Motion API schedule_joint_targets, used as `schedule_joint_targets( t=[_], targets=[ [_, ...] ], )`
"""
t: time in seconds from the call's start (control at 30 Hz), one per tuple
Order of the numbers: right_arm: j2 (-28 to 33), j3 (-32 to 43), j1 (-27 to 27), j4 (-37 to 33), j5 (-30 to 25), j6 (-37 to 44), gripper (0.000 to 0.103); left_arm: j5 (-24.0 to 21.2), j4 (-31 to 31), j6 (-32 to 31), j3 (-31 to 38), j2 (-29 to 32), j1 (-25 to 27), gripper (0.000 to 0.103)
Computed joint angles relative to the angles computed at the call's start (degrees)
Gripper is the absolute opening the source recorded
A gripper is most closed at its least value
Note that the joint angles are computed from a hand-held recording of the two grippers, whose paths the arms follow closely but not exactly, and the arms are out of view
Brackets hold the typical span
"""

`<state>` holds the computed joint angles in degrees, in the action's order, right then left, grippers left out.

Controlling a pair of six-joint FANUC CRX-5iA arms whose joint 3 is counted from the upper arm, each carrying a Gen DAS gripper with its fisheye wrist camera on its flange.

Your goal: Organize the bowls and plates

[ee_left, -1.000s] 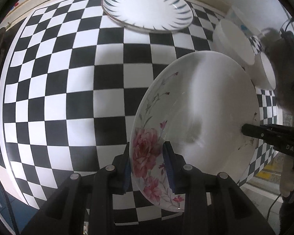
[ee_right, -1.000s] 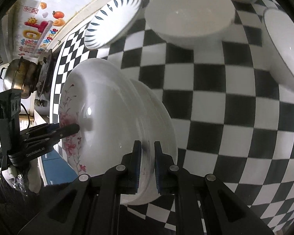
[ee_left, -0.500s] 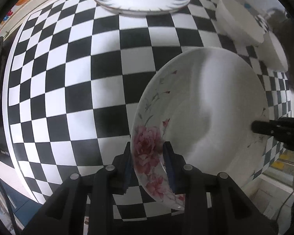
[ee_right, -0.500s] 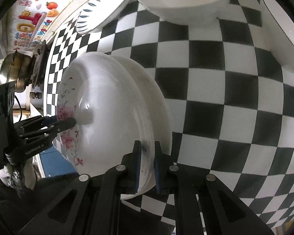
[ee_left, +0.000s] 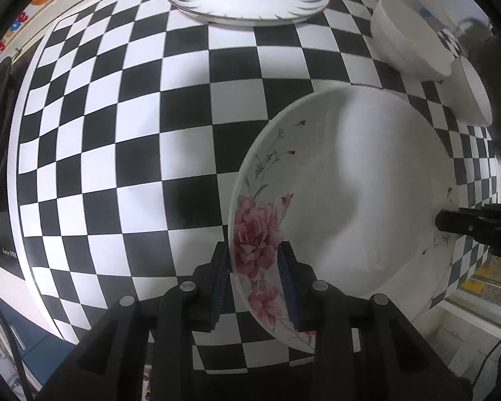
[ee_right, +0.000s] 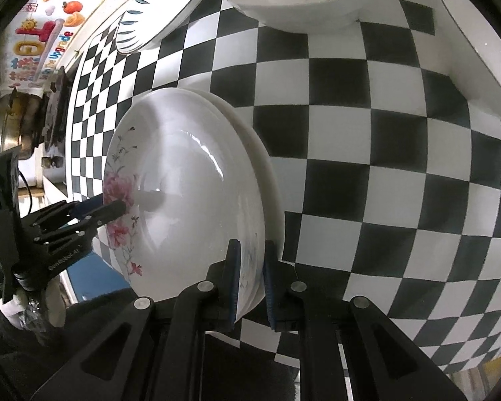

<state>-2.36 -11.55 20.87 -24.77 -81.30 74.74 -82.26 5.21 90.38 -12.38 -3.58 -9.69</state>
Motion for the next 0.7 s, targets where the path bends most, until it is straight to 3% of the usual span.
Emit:
schedule_joint_targets(
  t=[0.13, 0.2, 0.43, 0.53, 0.6, 0.7],
  targets=[
    [-0.1, 0.5, -0.9, 0.3, -1.5, 0.4, 0.018, -0.2, -0.5, 0.7, 0.6, -2.0, 0.4, 0.027],
    [-0.2, 1.0, -0.7, 1.1, -2.2, -0.2, 0.026, -0.1, -0.2, 0.8, 1.3, -2.9, 0.8, 0.027],
    [-1.1, 6.3, -2.1, 0.3, -3.4, 0.5, 0.026, 1.5, 2.9, 0.0, 5.8, -3.0, 3.6, 0.028],
    [0.0, 11.4, -2.2, -0.1, -3.0, 1.9, 0.037, 3.5, 4.6, -0.7, 8.3, -0.1, 5.7, 0.028],
    [2.0, 15.4, -2.1, 0.0, -2.1, 2.4, 0.052, 4.3, 4.8, -0.4, 10.6, 2.8, 6.8, 0.028],
    [7.3, 21.7, -1.7, 1.3, -0.5, 3.0, 0.052, 4.2, 6.4, -0.2, 14.0, 7.6, 9.8, 0.028]
  ],
)
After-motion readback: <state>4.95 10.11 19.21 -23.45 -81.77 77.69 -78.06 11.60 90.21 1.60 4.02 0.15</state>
